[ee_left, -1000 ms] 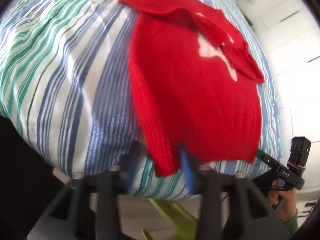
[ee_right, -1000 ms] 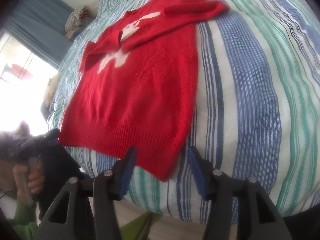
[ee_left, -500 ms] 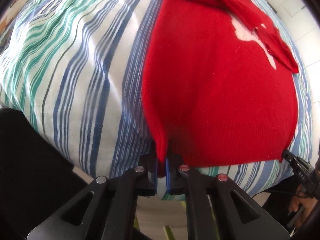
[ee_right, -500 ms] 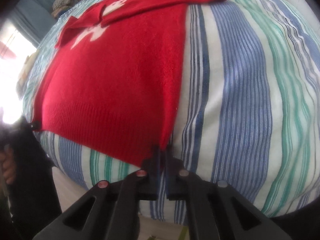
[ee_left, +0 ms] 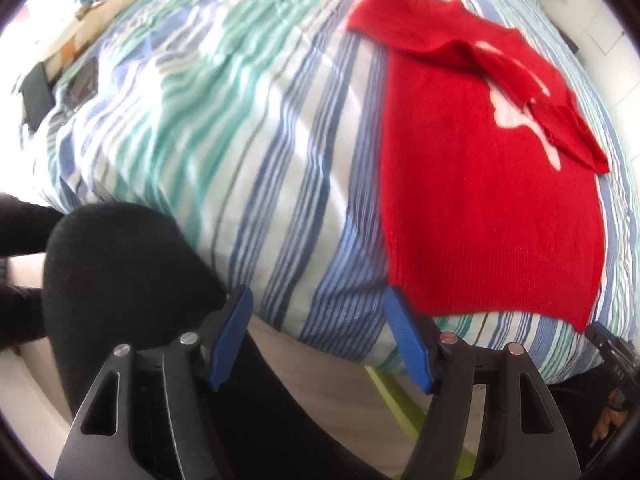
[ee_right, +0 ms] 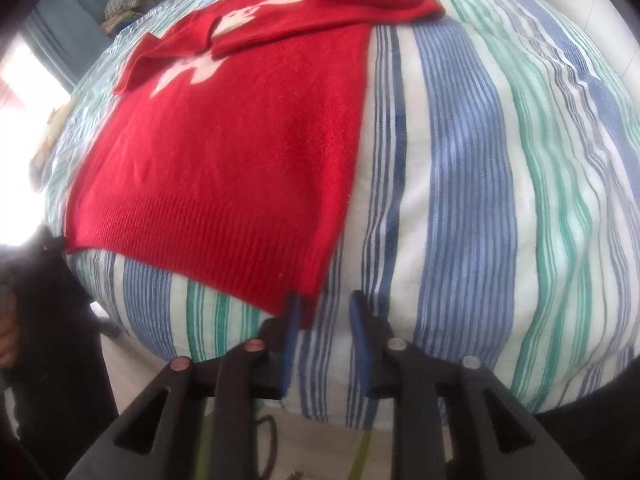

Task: Fold small clothes
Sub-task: 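Grasp the red sweater hem with the left gripper while the right gripper grasps it too, pulling it straight, then grasp a red sleeve cuff with the right gripper and pull it outward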

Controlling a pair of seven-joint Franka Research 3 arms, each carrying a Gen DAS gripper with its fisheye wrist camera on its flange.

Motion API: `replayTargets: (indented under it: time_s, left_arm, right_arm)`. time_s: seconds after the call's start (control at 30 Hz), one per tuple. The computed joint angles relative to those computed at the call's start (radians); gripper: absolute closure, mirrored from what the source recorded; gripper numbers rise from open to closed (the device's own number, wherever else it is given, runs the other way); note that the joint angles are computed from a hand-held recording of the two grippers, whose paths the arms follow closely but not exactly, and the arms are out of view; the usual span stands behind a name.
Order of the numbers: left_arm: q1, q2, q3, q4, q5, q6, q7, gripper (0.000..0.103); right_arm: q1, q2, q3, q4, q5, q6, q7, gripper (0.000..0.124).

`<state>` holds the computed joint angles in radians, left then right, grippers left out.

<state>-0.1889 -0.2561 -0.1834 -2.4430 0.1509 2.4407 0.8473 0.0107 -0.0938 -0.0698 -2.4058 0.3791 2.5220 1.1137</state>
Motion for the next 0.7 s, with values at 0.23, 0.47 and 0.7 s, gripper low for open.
replayTargets:
  time_s: [0.23, 0.47, 0.7]
  left_arm:
    - [0.002, -0.024, -0.008, 0.008, 0.026, 0.201, -0.056, 0.022]
    - [-0.017, 0.062, -0.027, 0.099, 0.041, 0.225, -0.059, 0.022]
    - [0.009, 0.024, -0.037, 0.068, 0.128, 0.162, -0.125, 0.019]
  right_arm:
    - [-0.01, -0.055, 0.009, 0.024, -0.163, 0.117, -0.028, 0.087]
    - [0.089, 0.182, 0.054, 0.323, 0.178, 0.263, -0.561, 0.055]
    - [0.145, 0.551, 0.052, 0.696, -0.078, 0.087, -0.42, 0.081]
